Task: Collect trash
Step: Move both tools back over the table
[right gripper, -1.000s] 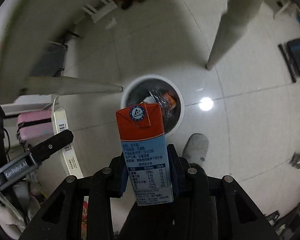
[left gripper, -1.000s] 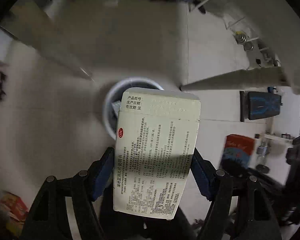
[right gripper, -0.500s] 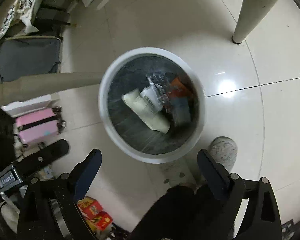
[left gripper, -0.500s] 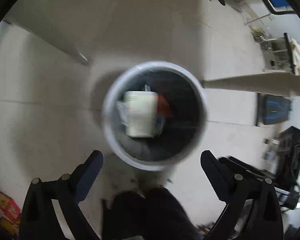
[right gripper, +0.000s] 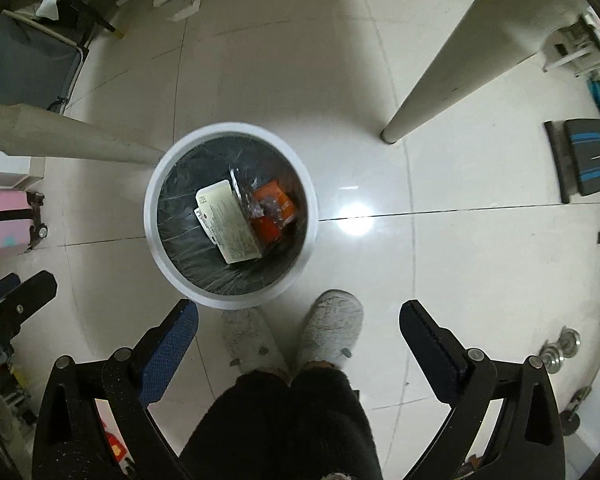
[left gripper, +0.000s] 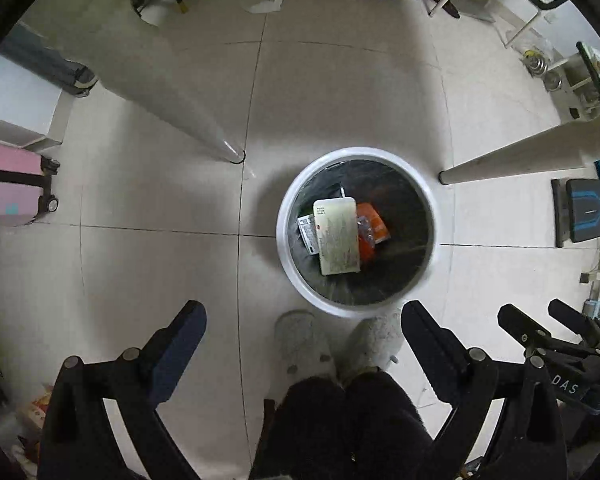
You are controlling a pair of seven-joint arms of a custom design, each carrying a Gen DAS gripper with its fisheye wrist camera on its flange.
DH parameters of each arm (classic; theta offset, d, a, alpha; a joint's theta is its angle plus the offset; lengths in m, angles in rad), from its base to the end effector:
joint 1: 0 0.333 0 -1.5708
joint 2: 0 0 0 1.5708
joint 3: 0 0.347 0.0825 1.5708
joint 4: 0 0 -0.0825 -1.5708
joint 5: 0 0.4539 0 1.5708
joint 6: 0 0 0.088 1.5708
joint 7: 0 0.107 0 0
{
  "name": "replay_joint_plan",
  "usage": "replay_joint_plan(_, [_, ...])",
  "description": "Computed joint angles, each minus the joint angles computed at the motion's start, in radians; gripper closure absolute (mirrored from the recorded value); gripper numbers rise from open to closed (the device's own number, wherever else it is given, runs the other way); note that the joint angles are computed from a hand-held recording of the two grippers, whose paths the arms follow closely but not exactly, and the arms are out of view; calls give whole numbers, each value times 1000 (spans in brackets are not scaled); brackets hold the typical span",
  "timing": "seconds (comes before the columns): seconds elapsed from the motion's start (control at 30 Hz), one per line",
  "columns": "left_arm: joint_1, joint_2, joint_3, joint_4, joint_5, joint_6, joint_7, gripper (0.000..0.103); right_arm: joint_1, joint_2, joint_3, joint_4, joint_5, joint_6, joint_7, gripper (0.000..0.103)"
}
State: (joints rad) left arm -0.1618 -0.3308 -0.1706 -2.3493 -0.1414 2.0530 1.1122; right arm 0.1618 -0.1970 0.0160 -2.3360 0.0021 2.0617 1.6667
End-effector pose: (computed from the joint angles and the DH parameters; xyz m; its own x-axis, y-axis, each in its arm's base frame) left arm 0.4720 -0.1735 0.4596 0.1964 -0.9774 0.0776 -0.9805 -0.1966 0.0055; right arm 0.5112 0.0920 0.4012 0.0807 -0.9967 0.0087 -0.9939 -0.0797 0.0768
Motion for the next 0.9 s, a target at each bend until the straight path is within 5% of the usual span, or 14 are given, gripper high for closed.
replay_joint_plan(0.5, [2,-139,3,272,15,-318,-28,3,12,-203,8,307,41,-394,-14,1])
replay_joint_plan(0.9, [47,-20,-28,612,170,-399,-62,3,14,-39,-14,780,163,-602,7,1])
